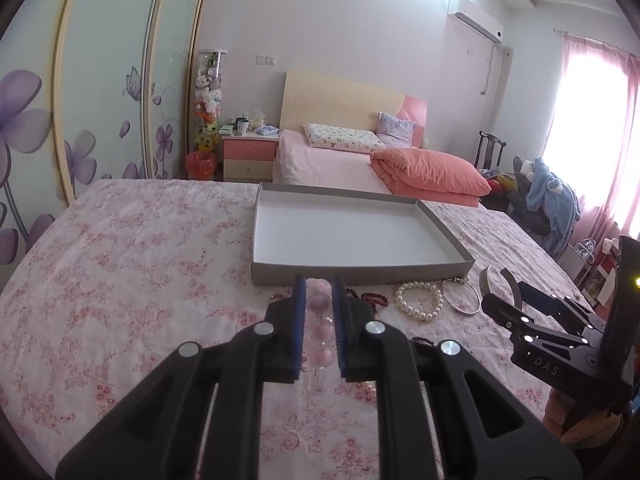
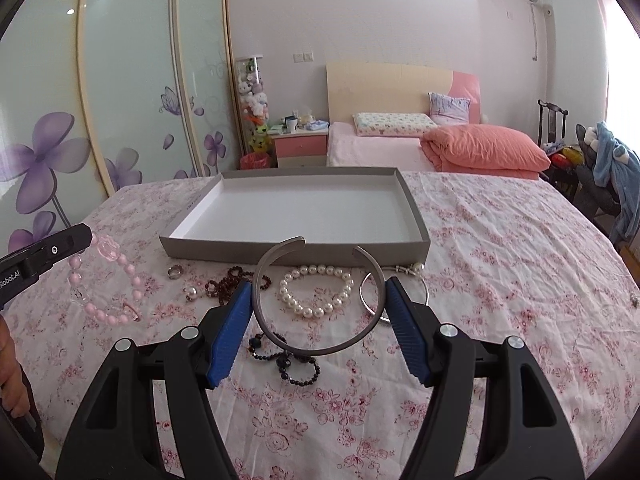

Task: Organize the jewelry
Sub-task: 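Carry the cuff with the right tool while the left carries the pink bracelet, release both in tray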

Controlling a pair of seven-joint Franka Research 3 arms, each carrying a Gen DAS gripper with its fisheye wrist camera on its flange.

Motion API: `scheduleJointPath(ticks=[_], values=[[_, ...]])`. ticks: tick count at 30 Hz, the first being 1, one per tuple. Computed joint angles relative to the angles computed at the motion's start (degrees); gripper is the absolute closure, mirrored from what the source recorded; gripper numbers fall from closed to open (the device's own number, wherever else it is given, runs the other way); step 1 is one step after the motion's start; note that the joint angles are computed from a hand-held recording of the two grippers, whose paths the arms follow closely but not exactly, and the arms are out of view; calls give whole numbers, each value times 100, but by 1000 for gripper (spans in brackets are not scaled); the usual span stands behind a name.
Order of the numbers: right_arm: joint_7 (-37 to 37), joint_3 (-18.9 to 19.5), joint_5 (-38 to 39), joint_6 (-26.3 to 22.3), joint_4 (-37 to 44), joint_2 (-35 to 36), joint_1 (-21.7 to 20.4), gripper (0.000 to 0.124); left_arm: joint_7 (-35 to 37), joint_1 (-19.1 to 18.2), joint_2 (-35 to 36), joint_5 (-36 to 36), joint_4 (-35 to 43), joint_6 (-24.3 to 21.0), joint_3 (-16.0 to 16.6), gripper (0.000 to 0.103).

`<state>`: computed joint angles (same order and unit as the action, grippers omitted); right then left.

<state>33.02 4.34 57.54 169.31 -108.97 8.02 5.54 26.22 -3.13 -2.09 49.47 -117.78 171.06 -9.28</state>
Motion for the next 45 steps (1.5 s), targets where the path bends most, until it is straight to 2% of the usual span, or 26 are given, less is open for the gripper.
scheduleJointPath(ticks=[6, 13, 18, 24, 26, 30, 34, 37, 45], values=[[-804, 129, 719, 215, 237, 67, -66, 57, -347, -46, 110, 641, 350, -303, -34, 89], [-2087, 319, 1810, 605, 963, 426, -170, 57, -533, -302, 494, 1235, 1103, -966, 11, 89], [-2183, 389, 1834, 738, 1625, 890, -226, 57, -457, -531, 965, 1348, 1792, -1339, 145, 89], [-1340, 442, 994, 583, 2325, 1470, -328, 57, -20, -743, 1683, 941, 2719, -1515, 357, 89], [-711, 287, 442, 405, 2608, 1704, -251, 57, 178, -803, 1945, 723, 3054, -1509, 434, 89], [37, 212, -256, 160, 3008, 2054, -238, 57, 607, -911, 2450, 237, 3676, -1497, 578, 89], [944, -7, -1086, -212, 3576, 2527, -126, 57, 1250, -910, 3067, -519, 4415, -1624, 582, 89], [1767, -224, -1746, -808, 4259, 3005, -54, 57, 1554, -961, 3414, -880, 4803, -1681, 682, 89], [3113, -342, -3080, -2151, 5875, 4082, -47, 57, 2418, -986, 4338, -1758, 5948, -2026, 731, 89]])
